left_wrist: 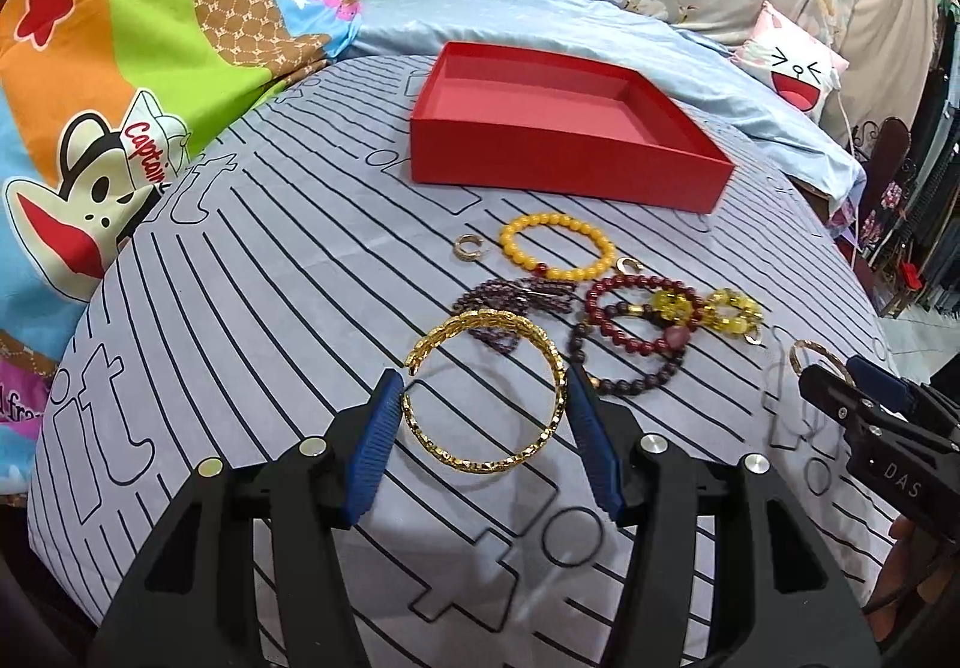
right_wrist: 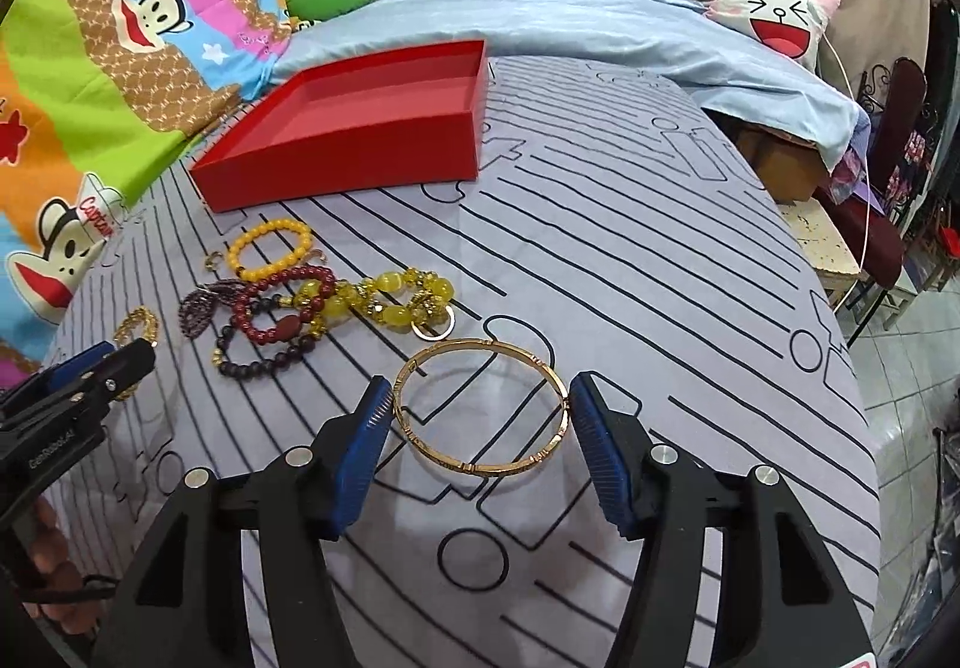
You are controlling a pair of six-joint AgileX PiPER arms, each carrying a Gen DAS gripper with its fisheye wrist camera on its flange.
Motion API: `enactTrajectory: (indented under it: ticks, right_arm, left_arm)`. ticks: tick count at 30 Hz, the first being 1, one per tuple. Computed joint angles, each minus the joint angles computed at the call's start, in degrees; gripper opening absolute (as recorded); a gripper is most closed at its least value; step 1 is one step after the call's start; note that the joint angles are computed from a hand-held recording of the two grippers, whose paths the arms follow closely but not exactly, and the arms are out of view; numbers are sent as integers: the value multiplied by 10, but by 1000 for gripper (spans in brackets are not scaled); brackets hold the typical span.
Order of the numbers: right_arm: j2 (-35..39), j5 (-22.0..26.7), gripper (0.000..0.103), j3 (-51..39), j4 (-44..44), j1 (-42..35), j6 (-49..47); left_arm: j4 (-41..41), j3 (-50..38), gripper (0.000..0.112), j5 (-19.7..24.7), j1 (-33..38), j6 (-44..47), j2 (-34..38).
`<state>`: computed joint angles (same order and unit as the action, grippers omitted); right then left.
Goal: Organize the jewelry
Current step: 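Carry both bangles into the red tray and open both tools to release them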
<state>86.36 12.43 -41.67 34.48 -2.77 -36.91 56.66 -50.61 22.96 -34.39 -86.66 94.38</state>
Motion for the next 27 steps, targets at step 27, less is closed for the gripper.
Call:
enactTrajectory:
  ticks: [27]
  right_arm:
    - [480, 297, 59, -869, -212, 62, 262]
  left_arm:
    - [-465, -816, 53, 213, 163, 663, 421]
